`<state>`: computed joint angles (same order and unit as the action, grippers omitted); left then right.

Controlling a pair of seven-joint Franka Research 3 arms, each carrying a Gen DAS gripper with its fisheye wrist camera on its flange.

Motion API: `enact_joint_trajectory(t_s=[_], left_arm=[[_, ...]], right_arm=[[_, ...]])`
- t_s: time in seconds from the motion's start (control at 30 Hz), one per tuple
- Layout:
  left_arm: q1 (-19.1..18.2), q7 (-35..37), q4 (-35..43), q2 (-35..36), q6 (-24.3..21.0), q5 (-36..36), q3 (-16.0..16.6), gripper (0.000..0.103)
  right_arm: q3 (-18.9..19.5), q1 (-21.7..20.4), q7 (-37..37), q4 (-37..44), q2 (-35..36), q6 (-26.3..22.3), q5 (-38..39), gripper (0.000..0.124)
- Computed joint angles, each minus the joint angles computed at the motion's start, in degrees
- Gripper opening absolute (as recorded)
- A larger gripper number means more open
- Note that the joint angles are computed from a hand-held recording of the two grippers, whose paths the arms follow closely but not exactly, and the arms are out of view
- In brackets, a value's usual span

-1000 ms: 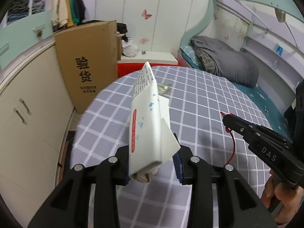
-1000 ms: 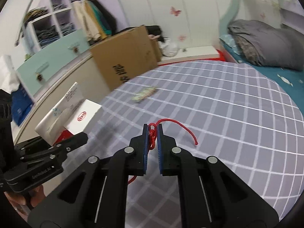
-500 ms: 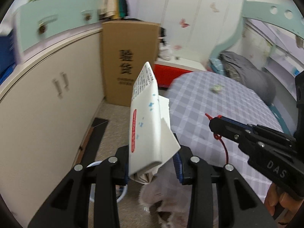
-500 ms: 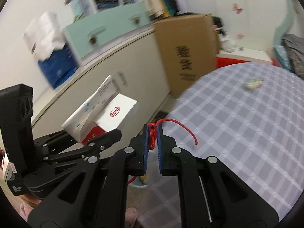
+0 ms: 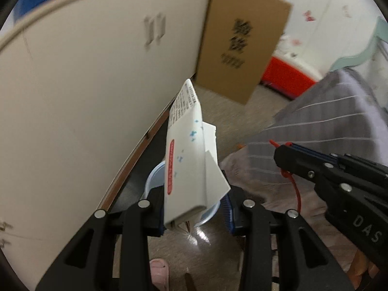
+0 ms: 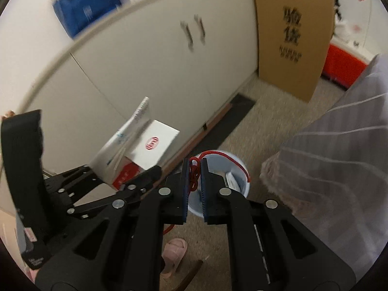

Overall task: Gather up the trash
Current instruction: 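Carry box and red string over the blue bin and open both tools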

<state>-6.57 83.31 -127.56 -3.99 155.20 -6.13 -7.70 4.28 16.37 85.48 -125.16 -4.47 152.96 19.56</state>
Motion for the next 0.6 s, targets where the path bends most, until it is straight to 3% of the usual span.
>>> enact_joint_trajectory(t_s=[0.2, 0.23, 0.3, 0.6], left_arm=[[2.3, -1.89, 2.56, 7.83, -0.77, 0.19, 0.11, 0.035], [2.71, -1.84, 3.33, 9.25, -1.12, 0.23, -0.13, 0.035], [3.3, -2.56, 4.18, 11.13, -1.44, 1.16, -0.58, 0.035], [4.76, -4.27, 6.95, 16.9, -2.58, 3.06, -2.28, 0.036]], right_arm=[[0.13, 0.37, 1.91, 5.71, 10.62, -1.57, -1.77, 0.016], [0.04, 0.48, 2.21, 6.44, 11.93, -1.75, -2.32, 0.021], [-0.06, 0.47, 2.27, 7.04, 13.59, -1.68, -2.5, 0.053], [-1.02, 0.79, 5.59, 7.84, 16.75, -1.5, -3.95, 0.056]])
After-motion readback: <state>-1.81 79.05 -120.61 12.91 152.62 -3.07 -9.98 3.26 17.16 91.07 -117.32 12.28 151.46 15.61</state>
